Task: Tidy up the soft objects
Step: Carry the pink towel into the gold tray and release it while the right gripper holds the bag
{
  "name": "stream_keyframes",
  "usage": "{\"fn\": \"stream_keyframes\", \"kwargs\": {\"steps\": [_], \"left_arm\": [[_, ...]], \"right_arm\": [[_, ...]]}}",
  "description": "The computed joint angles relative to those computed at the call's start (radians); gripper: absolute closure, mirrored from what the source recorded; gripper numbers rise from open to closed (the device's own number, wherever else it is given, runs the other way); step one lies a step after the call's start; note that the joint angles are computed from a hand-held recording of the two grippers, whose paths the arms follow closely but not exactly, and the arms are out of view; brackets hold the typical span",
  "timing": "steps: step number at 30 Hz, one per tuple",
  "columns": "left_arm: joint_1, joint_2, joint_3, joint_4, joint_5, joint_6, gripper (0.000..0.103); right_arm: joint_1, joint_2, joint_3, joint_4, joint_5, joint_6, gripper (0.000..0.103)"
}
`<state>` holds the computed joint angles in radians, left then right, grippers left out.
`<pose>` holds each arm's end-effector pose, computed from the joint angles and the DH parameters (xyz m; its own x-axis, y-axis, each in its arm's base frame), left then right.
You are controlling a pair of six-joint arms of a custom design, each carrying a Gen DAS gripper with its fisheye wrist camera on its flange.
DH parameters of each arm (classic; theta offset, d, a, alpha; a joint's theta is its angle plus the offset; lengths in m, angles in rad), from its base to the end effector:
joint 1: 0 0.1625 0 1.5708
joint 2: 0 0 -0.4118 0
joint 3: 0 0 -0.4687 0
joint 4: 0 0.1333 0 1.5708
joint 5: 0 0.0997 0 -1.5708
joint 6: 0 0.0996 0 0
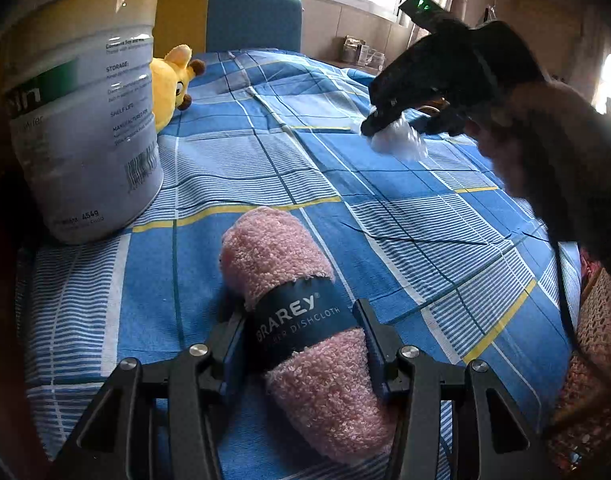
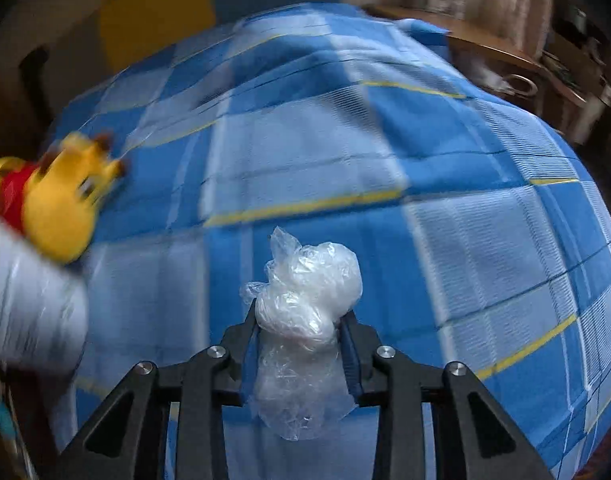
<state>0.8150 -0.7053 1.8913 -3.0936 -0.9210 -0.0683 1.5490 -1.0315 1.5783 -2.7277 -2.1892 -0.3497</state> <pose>-0.2774 -0.5765 -0.0469 -0.7591 0.3528 -0.5471 0.5969 0.7126 -0.3687 0.0594 -0.7415 0.2628 -0.7646 0.0479 0.6427 -0.2598 0.8897 -0.3755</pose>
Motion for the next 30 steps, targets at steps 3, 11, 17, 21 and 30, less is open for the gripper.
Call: {"fn": "stream_keyframes", "kwargs": {"steps": [3, 11, 17, 21, 30], "left_arm": [[0.0, -0.002, 0.001, 0.002, -0.001, -0.002, 0.053], [-0.001, -0.012, -0.004, 0.041, -0.001, -0.012, 0.057], [-0.011, -0.046, -0.005, 0.138, 0.012, -0.079, 0.062], [-0.028, -0.071, 0.01, 0.164, 0.046, -0.094, 0.062], [-0.081, -0.166, 0.081, 0.175, 0.129, -0.135, 0.062]], "right_arm": [[-0.005, -0.015, 0.05, 0.02, -0.013, -0.001, 0.069], [-0.033, -0.01, 0.056, 0.038, 0.01, 0.039, 0.068], [-0.046, -0.017, 0.068, 0.018, 0.03, 0.0, 0.067], [-0.042, -0.023, 0.091, -0.017, 0.026, -0.047, 0.066], [-0.039, -0.022, 0.077, 0.016, 0.038, -0.015, 0.063]]}}
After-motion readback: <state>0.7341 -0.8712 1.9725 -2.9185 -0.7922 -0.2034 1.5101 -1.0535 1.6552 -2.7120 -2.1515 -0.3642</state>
